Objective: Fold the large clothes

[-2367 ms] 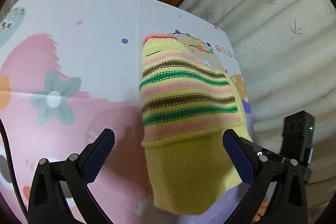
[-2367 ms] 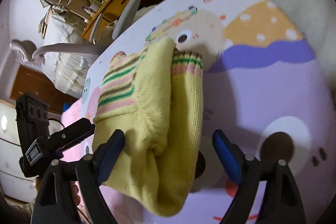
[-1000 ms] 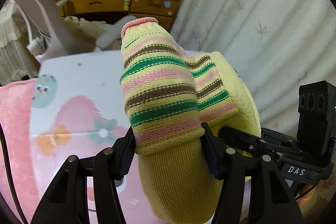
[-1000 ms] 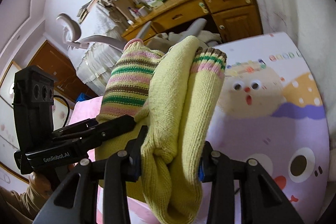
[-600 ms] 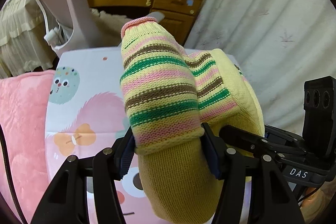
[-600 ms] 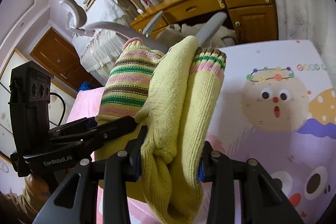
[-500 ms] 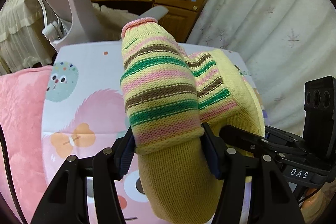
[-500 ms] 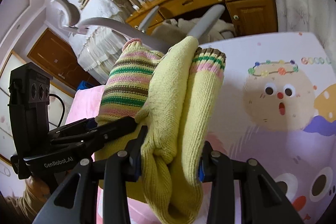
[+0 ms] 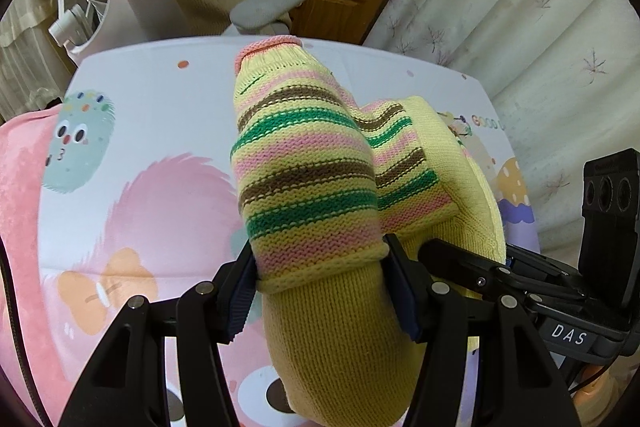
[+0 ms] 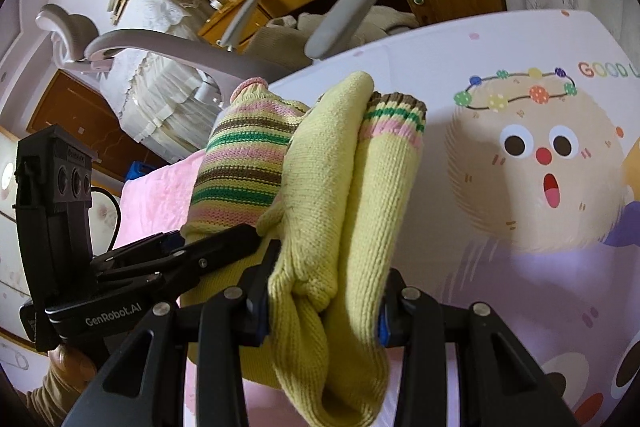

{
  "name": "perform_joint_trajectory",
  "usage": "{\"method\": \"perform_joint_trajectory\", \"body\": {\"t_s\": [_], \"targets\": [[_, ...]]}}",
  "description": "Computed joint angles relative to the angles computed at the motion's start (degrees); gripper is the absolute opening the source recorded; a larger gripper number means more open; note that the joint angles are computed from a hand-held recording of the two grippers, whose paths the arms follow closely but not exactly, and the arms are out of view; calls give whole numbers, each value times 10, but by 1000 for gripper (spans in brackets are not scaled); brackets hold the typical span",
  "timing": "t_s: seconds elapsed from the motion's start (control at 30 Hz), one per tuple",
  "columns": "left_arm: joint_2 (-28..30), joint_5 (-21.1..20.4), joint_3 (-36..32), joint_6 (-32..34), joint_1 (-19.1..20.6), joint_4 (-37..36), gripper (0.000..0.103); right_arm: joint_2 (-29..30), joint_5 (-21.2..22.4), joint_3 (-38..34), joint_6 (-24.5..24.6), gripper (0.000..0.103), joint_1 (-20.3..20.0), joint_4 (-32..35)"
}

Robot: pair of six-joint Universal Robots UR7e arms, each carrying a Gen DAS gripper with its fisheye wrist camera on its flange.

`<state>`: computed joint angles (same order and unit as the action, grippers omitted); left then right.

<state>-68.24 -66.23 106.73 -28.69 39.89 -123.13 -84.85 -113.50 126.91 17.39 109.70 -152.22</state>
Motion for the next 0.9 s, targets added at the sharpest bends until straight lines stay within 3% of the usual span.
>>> {"method": "perform_joint_trajectory", "body": {"t_s": [0.17,0.27,0.37,0.53,0.87,0.9], "targets": [[15,-7,0,8,17,0,59,10,0,1,-6,38,-14,5],[15,10,8,15,17,-14,67,17,-9,0,-20,40,-10,-2],[15,51,17,32,8,-16,83,18,-17,-3,-17,47,-9,6],[8,57,21,45,10,-24,85,19,-78,-12,-29,53,19,29],[-17,89,38,32,-4,-17,86,16,-175,-19,-41,53,66,54],[-17,90,39,28,-4,-15,88,18,-178,-16,-43,48,66,50]]}}
